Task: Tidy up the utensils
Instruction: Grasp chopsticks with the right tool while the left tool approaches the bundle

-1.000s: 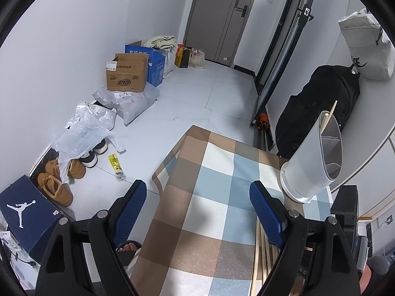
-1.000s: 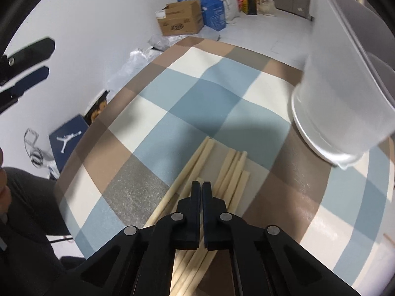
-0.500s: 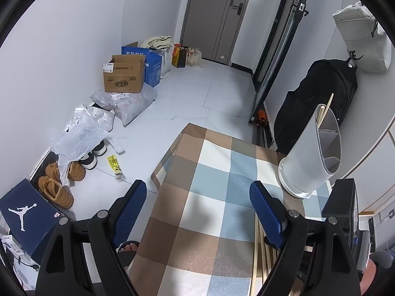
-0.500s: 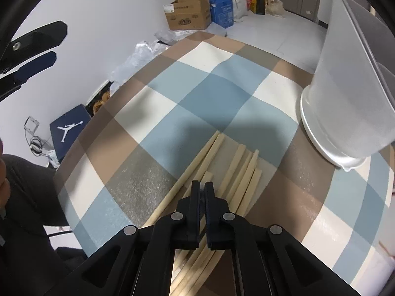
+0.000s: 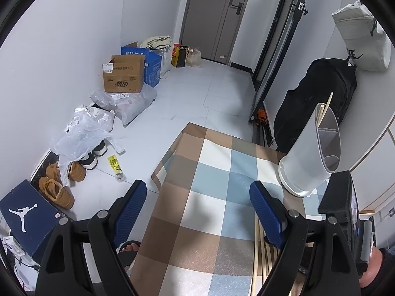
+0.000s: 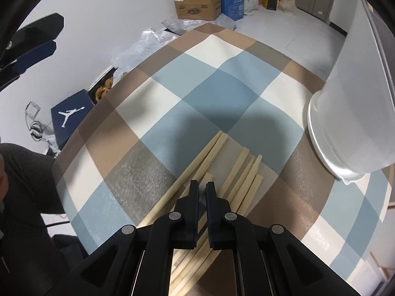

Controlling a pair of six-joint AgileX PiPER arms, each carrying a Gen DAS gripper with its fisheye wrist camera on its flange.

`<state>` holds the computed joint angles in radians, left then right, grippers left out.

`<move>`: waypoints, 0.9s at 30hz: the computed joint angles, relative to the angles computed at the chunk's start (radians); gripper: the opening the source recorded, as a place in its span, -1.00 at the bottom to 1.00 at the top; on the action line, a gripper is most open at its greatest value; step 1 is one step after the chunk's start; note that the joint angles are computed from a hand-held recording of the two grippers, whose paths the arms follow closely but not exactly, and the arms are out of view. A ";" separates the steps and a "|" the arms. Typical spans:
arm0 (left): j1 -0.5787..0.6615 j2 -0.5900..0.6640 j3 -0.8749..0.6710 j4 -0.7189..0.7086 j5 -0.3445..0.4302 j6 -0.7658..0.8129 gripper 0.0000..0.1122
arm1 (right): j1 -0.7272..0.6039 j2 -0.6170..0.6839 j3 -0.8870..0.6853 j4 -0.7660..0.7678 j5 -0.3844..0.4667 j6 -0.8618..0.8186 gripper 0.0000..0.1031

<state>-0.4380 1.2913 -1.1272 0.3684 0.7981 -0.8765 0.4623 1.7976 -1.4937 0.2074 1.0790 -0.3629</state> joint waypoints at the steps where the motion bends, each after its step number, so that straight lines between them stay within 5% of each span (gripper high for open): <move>1: 0.002 -0.001 0.001 -0.003 -0.002 0.001 0.46 | 0.002 0.004 -0.004 0.000 -0.001 -0.009 -0.88; 8: -0.015 0.008 -0.010 0.013 0.011 0.003 0.46 | 0.046 -0.003 -0.001 -0.076 -0.011 0.049 -0.85; 10: -0.027 0.004 -0.005 0.040 0.014 -0.018 0.46 | 0.080 0.011 -0.010 -0.119 -0.018 0.089 -0.35; 13: -0.024 0.003 -0.003 0.037 0.016 -0.014 0.46 | 0.129 0.004 0.021 -0.175 -0.072 0.122 -0.18; 20: -0.019 0.024 -0.011 0.033 0.032 -0.008 0.46 | 0.077 0.004 0.043 -0.109 -0.130 0.187 -0.57; 22: -0.020 0.031 -0.015 0.047 0.042 -0.015 0.46 | 0.067 -0.001 0.059 -0.107 -0.150 0.207 -0.83; 27: -0.006 0.049 -0.006 0.032 0.048 0.003 0.46 | 0.044 -0.037 0.123 -0.058 -0.210 0.189 -0.86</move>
